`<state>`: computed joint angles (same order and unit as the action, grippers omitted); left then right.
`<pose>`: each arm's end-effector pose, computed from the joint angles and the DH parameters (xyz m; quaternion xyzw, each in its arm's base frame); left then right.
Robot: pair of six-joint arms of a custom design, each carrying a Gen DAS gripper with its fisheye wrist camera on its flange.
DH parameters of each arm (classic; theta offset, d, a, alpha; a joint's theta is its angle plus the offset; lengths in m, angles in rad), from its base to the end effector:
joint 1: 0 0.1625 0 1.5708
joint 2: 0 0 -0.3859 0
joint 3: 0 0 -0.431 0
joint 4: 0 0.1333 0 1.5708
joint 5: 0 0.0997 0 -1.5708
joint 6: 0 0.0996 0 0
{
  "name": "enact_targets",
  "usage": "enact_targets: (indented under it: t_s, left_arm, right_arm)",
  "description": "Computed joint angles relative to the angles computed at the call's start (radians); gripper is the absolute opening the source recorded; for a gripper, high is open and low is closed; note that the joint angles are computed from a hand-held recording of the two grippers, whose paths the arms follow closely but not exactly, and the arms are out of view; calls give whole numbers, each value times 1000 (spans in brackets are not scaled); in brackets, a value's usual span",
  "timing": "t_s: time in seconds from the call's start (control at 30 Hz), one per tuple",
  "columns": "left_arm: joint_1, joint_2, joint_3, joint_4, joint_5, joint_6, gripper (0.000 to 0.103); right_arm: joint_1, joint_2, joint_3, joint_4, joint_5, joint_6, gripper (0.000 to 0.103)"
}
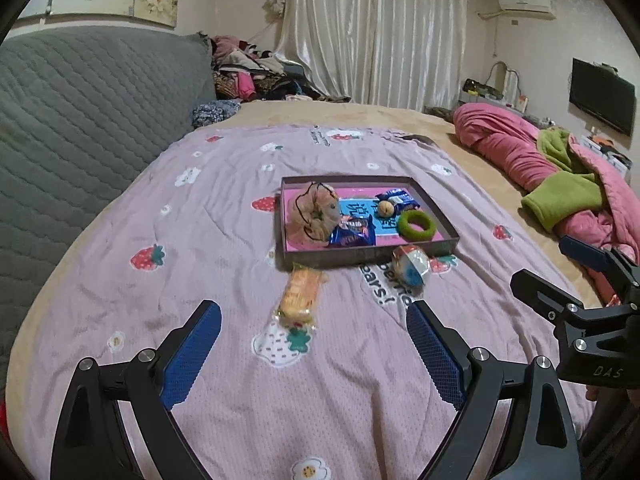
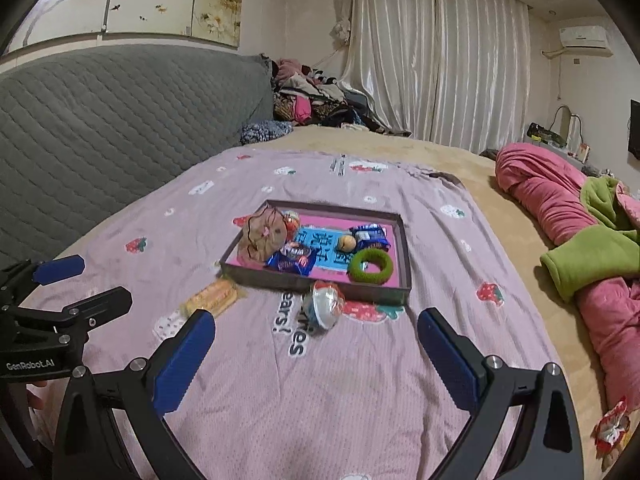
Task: Organize objects
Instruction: 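Lift both grippers away from the tray and move toward the remaining snacks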
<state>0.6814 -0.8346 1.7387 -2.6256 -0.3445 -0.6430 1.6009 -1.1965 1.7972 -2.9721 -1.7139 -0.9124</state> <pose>-0.3457 -0.5727 0.0915 0.0572 0.8147 -0.4422 0.3708 0.1382 -0.6329 0.2810 0.3922 -0.8311 0.3234 0.2255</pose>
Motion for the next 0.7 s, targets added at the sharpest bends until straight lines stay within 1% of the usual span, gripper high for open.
enact_targets:
  t_s: [0.07,0.13,0.2,0.33,0.5,0.6,0.7]
  left_arm:
    - [0,-8,14,15,-16,-18,94]
    - [2,-11,20,56,-17,-51,94]
    - [6,-10,20,68,-23,-56,94]
    - [20,-4,22,49,-32,-50,94]
    - [50,8,21,13,-53,-20,94]
    - [72,19,15,-10,-77,-1,94]
    - [97,29,5,-6,-111,0,94]
  right_arm:
    - [-3,-5,8,7,-2,2,102]
    - [-6,-6,16,8,0,-3,102]
    - [-8,-4,23,3,2,-8,102]
    - [-9,17,14,16,-12,-8,102]
    - [-14,51,4,4,-35,-21,102]
    - [-23,69,-8,9,-34,-18,102]
    - [-28,91,-27,22,-36,-7,102]
